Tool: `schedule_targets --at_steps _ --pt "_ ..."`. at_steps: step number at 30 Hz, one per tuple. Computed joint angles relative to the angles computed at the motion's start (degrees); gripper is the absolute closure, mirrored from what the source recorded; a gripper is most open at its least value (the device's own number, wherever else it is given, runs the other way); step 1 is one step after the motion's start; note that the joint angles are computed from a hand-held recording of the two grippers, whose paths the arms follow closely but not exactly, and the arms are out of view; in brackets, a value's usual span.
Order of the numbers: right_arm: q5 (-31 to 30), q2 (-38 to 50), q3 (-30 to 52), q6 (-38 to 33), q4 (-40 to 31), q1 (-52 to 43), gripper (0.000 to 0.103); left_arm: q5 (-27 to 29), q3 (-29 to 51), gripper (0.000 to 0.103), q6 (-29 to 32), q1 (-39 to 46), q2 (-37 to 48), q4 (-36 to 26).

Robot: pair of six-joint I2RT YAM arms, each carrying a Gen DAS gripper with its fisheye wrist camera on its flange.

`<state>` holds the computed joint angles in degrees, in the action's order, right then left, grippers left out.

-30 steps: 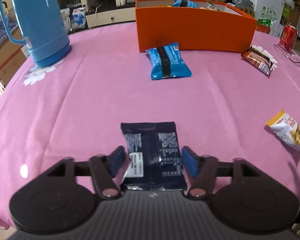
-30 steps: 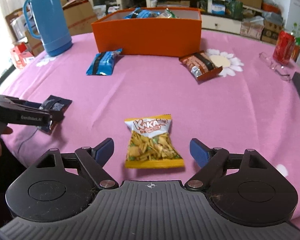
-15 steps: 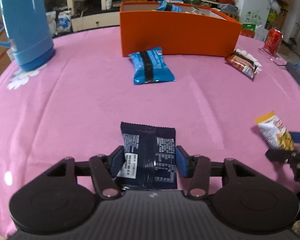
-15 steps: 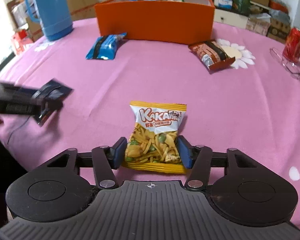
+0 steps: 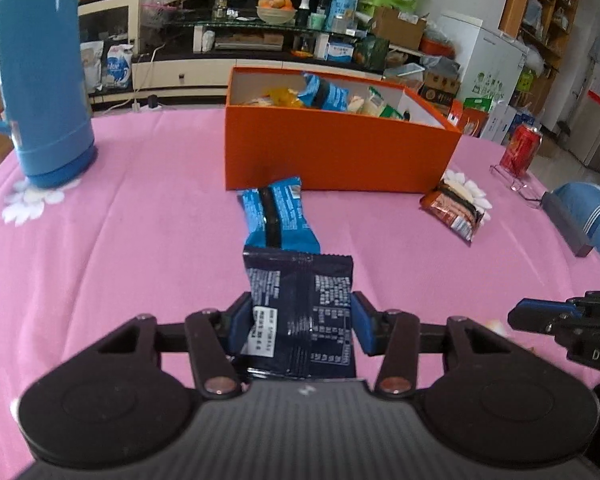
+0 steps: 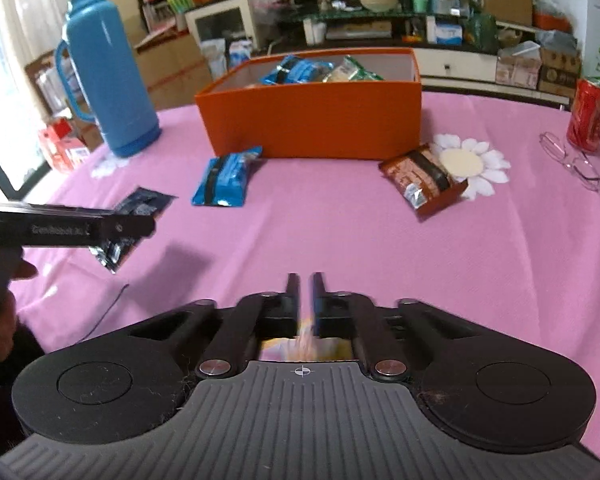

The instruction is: Organize snacks

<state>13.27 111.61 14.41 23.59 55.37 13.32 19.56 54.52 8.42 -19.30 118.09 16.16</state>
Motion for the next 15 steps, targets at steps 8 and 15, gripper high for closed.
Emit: schedule_targets --at_steps 8,15 --pt "2.12 0.47 -11.72 16.42 9.34 1.84 0.013 -1.69 -0.44 0.054 1.54 -0.64 4.28 0.32" --pt "-6.70 2.93 -3.85 20.75 0.86 -1.19 0.008 -0.81 -0.89 0.052 1.83 0.15 4.65 1.10"
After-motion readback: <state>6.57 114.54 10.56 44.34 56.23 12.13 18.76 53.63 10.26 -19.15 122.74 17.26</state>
